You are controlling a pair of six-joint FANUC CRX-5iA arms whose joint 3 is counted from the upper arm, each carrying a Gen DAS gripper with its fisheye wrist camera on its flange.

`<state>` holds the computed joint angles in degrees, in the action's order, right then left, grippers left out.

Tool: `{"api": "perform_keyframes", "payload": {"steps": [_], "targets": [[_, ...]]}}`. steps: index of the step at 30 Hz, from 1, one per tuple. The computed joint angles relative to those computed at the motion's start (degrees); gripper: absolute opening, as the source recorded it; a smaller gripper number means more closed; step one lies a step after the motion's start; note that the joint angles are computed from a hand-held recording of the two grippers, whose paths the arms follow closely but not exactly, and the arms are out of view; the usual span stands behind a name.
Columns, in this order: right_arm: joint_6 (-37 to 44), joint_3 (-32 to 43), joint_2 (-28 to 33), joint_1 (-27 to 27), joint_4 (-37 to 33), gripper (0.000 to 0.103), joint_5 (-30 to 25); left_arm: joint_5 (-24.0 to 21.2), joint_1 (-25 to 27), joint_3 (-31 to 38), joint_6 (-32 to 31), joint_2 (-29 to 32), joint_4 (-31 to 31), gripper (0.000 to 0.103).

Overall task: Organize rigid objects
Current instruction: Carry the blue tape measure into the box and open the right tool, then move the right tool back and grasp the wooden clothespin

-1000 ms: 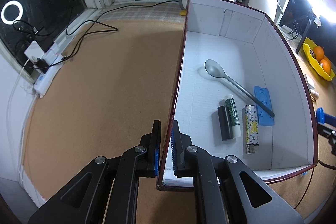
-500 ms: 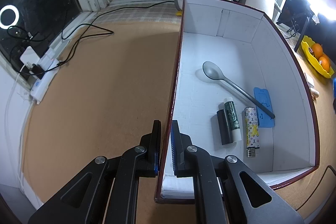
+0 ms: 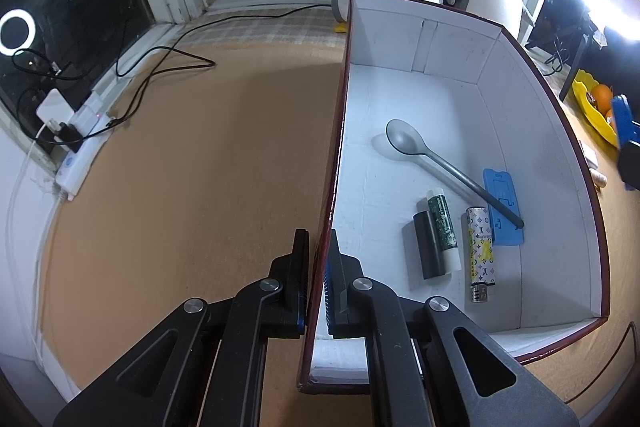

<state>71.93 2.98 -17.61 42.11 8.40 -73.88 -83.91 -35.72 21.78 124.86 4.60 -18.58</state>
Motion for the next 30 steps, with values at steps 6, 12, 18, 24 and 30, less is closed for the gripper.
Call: {"api": "perform_keyframes", "payload": {"steps": [6, 12, 18, 24, 30], "targets": [[0.62, 0.63, 1.83, 0.88, -0.19, 0.046, 0.27, 0.09, 0.07, 0.07, 0.13, 0.09, 0.07, 0.005], [1.05, 0.44, 2.94, 1.43, -0.59, 0.046, 0.62, 0.06, -0.01, 0.05, 0.29, 0.05, 0.05, 0.005], [1.66, -0.2, 2.99, 1.89, -0.71, 0.047, 0.69, -0.19, -0.01, 0.28, 0.54, 0.18, 0.06, 0.005], [1.07, -0.26, 2.49, 1.14, -1.38, 0.057, 1.78, -0.39, 0.02, 0.29, 0.53, 0.12, 0.11, 0.005], [0.79, -0.21, 1.32, -1.02, -3.52, 0.062, 2.81, -0.81, -0.28, 0.27, 0.9, -0.05, -0.17, 0.005]]}}
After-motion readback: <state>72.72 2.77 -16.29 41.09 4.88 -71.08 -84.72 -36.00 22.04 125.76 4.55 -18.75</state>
